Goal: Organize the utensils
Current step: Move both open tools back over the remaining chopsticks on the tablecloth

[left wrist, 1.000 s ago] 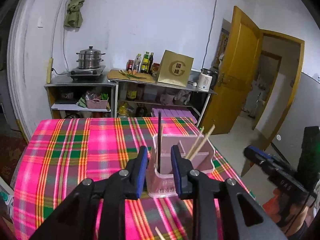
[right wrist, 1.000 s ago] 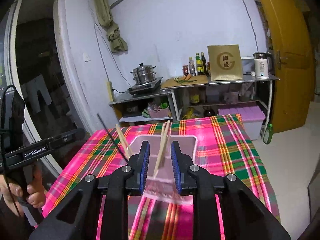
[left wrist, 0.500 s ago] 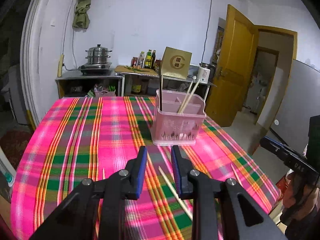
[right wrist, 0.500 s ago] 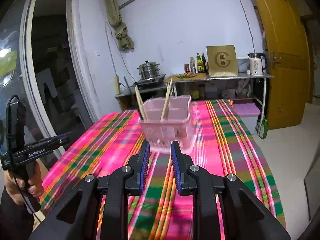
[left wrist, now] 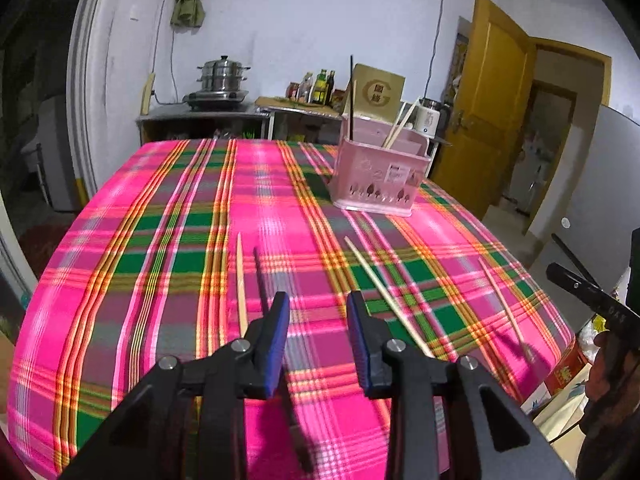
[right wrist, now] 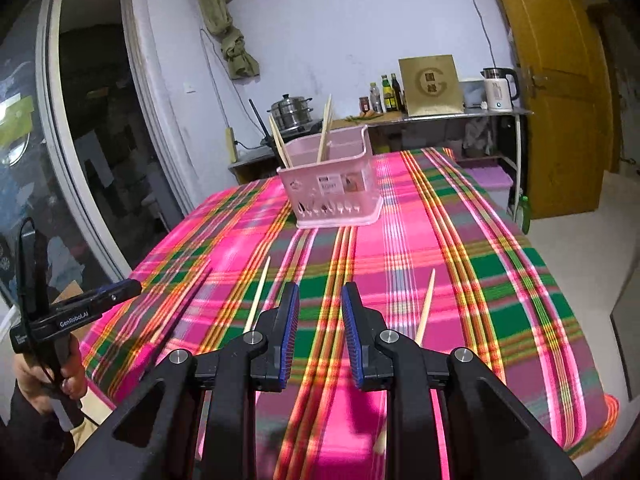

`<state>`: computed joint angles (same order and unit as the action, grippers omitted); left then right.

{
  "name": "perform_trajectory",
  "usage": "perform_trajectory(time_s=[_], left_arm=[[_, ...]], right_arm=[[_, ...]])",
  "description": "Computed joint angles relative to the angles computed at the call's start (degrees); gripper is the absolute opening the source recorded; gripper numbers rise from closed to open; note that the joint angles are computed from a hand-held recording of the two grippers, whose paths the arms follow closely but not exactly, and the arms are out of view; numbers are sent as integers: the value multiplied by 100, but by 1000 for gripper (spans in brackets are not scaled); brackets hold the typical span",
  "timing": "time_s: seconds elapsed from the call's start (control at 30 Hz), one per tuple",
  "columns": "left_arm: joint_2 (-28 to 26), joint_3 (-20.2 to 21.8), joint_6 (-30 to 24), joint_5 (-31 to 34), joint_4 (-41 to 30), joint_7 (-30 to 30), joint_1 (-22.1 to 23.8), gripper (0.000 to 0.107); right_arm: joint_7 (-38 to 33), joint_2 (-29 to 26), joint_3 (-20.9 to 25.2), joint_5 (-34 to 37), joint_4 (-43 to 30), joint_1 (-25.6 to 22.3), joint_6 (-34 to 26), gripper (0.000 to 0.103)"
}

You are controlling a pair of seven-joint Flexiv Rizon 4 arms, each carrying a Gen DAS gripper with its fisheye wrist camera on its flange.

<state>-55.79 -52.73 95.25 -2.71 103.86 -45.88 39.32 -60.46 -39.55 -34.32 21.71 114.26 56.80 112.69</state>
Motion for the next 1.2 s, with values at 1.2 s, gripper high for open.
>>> perform_trajectory(time_s=[1.2], left_arm=[[-227,3809,-2242,-2036,-2991,-210,-3316,31]], right_arm=[[1627,-469,70,-1835,-619,-1298,-1594,23]])
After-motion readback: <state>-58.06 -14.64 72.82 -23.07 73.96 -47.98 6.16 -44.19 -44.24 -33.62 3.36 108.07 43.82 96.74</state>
